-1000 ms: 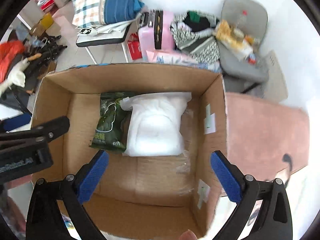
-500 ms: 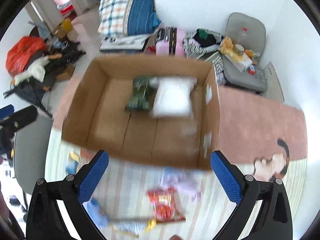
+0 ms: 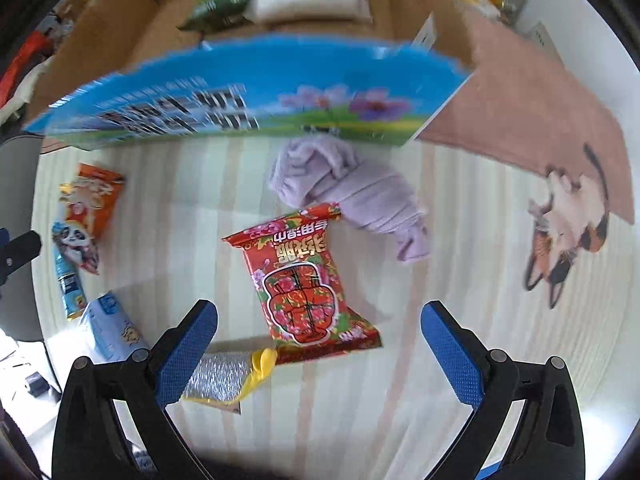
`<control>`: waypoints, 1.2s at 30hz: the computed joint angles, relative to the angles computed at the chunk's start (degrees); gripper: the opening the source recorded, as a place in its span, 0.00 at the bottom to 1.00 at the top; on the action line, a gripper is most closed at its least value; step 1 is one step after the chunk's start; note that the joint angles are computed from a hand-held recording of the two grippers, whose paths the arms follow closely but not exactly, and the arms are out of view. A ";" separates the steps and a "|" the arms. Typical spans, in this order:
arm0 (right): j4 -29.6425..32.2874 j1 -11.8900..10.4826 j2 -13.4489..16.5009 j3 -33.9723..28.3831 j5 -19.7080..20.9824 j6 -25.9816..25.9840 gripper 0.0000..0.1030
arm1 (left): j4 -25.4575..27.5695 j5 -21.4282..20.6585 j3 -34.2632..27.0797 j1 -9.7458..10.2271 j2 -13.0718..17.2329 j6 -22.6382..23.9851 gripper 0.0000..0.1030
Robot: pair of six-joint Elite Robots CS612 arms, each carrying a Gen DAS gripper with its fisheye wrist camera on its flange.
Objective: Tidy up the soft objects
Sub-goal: 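Grasp the red snack bag with the right gripper while the left grasps the orange seed bag, then lower both snack bags into the box and open both grippers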
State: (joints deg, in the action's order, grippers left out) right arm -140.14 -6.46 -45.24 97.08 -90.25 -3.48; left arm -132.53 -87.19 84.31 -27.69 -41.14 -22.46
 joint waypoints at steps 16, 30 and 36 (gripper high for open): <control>8.33 -1.01 4.77 -3.27 5.30 5.56 0.51 | 8.49 -5.93 -7.29 1.14 6.93 2.96 0.42; 12.41 -1.30 3.92 -2.19 6.29 3.64 0.46 | 3.87 -6.05 -0.10 -1.50 2.89 -0.65 0.38; 10.20 -1.85 -1.42 -0.11 12.26 2.19 0.46 | -4.58 -9.67 4.43 -2.21 -3.42 -0.55 0.38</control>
State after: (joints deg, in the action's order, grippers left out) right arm -129.94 -8.32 -46.66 96.97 -77.99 -1.29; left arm -137.11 -96.87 88.75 -29.90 -44.57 -23.01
